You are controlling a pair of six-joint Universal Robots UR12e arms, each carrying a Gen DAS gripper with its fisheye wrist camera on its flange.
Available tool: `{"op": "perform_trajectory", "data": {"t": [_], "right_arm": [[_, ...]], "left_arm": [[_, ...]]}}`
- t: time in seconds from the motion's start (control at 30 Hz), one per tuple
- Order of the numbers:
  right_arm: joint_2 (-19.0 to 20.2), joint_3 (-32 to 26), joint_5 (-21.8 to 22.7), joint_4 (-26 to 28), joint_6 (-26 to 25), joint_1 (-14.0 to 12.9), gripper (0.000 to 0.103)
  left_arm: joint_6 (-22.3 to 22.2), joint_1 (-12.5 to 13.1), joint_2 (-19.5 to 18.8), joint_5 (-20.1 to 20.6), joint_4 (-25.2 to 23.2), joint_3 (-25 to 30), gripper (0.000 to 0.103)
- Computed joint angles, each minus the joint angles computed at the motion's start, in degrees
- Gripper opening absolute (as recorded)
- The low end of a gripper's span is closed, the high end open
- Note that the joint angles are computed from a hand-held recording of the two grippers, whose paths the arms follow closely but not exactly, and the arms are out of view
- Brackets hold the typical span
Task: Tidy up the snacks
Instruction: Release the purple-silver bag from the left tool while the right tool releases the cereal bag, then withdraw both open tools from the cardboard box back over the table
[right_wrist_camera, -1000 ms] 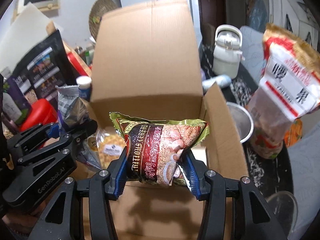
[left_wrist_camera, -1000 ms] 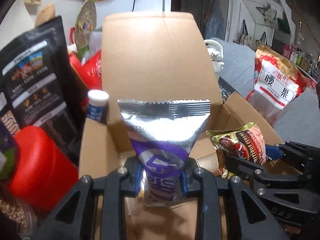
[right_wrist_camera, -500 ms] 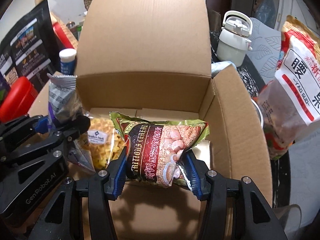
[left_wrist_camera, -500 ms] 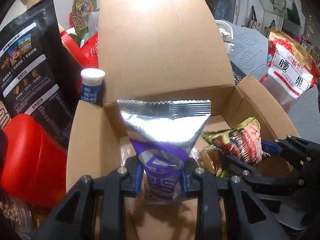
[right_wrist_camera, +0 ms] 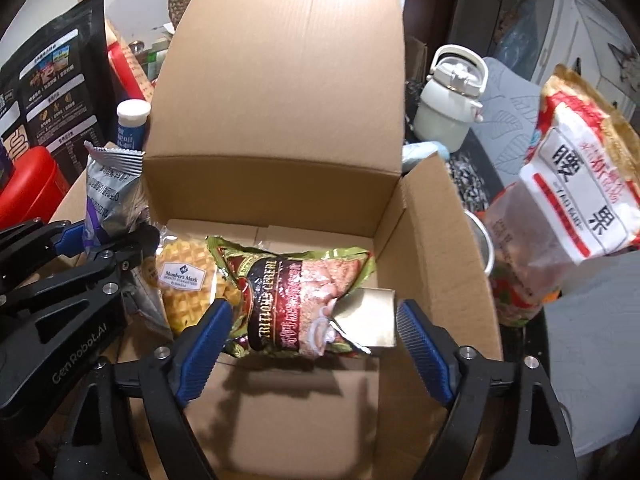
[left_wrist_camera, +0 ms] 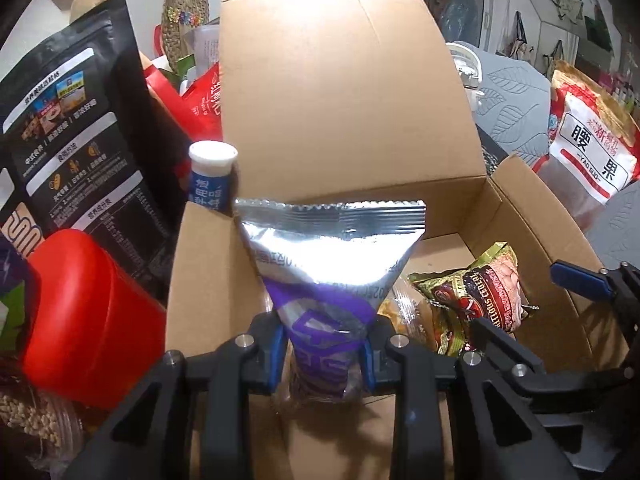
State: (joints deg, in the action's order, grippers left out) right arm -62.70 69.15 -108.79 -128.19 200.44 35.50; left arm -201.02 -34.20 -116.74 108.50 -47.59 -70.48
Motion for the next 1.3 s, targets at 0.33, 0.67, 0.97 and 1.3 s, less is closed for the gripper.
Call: {"op": "perform_trajectory", "data": {"t": [0.33,0.67,0.97,1.3], "right_arm": [[-1.8,1.1,-2.4,-0.3,1.4,0.2,0.086],[-4.0,2.8,-6.1,-1.4,2.0,1.1,0.085],[-6.2,4.6,-6.3,-3.8,3.2,1.4,0.085],[-8.7,6.1,-8.4,-8.1,2.4,2.8,0.085]], "left_arm": [[-1.9,0.1,-0.5,-0.9,-6.8,2.0,0.030],[-1.0,-1.0,0.1,3.0,-2.9,1.7,0.091],[0.3,-1.7,3.1,4.1,1.1,-0.9,0.091],[2.6,-3.2,6.3,5.4,4.7,-2.5,0.091]]}}
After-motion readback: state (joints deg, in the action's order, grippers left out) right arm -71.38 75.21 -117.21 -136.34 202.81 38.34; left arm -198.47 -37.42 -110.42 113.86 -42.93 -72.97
